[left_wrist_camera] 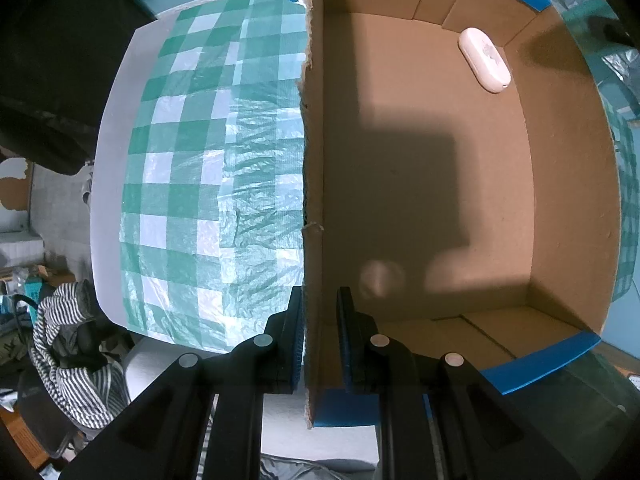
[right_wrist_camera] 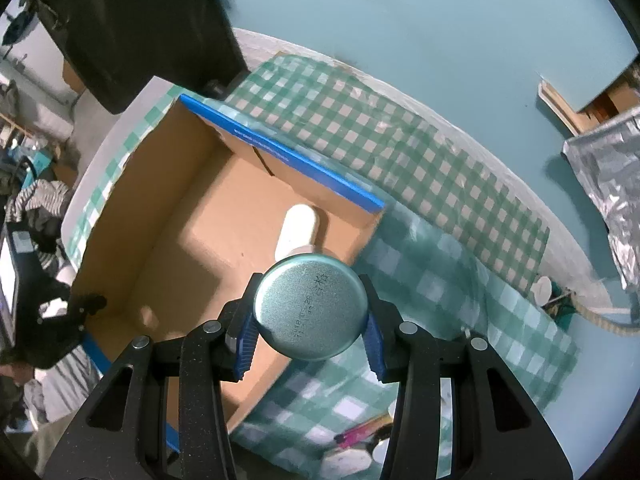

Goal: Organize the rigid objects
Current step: 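Carry the teal tin into the box beside the white case and release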

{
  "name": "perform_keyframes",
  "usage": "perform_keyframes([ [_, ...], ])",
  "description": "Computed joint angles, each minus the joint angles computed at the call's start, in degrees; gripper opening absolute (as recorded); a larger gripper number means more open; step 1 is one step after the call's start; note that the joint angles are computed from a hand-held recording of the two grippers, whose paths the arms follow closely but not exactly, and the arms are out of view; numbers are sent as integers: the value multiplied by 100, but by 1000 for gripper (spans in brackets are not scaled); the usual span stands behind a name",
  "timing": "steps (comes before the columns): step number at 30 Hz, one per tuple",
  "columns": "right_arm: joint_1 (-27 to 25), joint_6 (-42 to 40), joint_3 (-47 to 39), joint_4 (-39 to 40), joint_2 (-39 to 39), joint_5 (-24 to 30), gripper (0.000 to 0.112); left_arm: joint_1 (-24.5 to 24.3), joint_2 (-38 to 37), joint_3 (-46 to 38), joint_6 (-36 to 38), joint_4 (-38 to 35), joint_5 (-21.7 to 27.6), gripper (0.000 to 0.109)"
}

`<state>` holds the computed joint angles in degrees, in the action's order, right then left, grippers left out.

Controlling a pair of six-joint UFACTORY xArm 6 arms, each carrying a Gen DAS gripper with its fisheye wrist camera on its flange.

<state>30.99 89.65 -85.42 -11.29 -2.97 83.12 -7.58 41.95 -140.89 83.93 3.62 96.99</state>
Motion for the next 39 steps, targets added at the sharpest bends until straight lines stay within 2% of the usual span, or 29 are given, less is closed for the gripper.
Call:
perform_keyframes([
  [9,-389,-505,305,352,139,-481,44,1,-136,305,9,2,-221,15],
  [19,-517,-651,512,548,227,-682,44,-1,-23,159,-27,19,-172,15],
  [28,-536,-493,567,422,198,-587,45,-7,-8,141,-24,43,-170,15],
  [30,-529,-426,604,379,149,-573,49,-6,-10,149,-24,48,-174,15],
  [32,-506,-352,615,328,102,-600,50,-5,-33,195,-19,49,-200,15],
  [39,-351,-147,279,108,149,-347,50,-2,-166,422,-7,41,-309,15],
])
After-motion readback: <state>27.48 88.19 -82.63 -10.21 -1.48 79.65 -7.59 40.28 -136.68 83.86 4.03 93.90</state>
